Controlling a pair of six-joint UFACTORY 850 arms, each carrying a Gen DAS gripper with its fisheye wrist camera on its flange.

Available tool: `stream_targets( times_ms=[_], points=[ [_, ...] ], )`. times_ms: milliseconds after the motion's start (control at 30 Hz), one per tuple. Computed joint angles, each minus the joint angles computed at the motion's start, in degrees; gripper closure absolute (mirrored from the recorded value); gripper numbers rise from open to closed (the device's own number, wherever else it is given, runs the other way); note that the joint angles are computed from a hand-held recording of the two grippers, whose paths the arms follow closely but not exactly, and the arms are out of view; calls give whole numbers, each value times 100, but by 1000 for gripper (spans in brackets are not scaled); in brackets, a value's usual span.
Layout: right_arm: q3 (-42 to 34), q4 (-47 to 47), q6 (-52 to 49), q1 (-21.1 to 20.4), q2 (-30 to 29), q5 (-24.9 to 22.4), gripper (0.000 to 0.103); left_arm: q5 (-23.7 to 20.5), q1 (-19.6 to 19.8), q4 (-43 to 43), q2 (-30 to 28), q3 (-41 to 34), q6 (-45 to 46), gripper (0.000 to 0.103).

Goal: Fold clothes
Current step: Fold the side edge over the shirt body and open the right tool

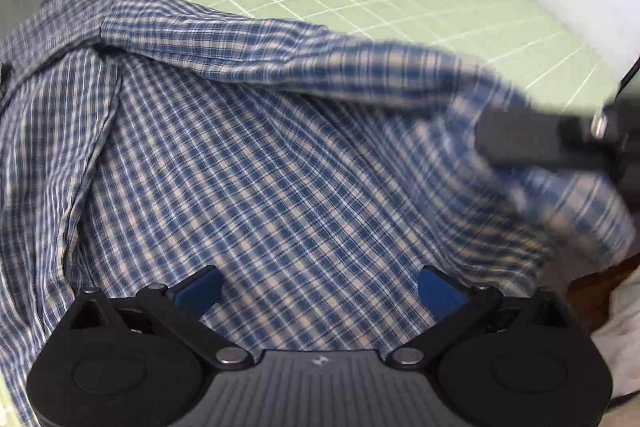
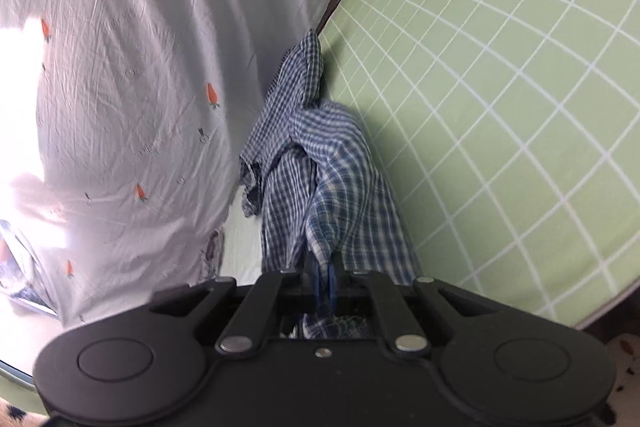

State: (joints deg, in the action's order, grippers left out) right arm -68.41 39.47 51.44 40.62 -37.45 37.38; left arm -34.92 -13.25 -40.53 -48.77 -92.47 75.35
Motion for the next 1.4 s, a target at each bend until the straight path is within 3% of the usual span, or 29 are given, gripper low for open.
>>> stream_targets(
  times_ms=[233,400,600,700,800,967,1100,1167,1300,1400],
  points=[
    [-685,702,-646,174,-422,-248,98,-335,502,-391,6,-203,313,0],
    [-1408,1502,-1423,233,-875,-778,98,-463,850,-524,-84,-438,419,0],
    [-2161,2747,-2244,267,-1412,-1329,94,-472,1202,-298,-167,-657,85,0],
    [-2342,3137,-2361,296,-1562,-1361,93,-471,1369,-231,-202,-743,-149,0],
    [-2482,3373,-2513,300,-1630,-1331,81,-462,1492,-212,-294,-903,-417,0],
    [-2748,4133,-3820,218,-1637,-1459,46,-469,1624,-223,-480,-1230,-986,0],
    [-2783,4153,-4520,93,-1525,-1492,43,-428,1654,-238,-638,-1494,-1479,0],
    [-2810,4239,-4939,9,-1472,-1501,19,-375,1645,-227,-712,-1622,-1716,0],
    [-2820,4293,-5620,-204,-1360,-1495,15,-187,1605,-109,-818,-1852,-2299,0],
    [-3059,5077,-6899,-388,-1411,-1383,3,-60,1568,99,-931,-2132,-2905,0]
  ],
)
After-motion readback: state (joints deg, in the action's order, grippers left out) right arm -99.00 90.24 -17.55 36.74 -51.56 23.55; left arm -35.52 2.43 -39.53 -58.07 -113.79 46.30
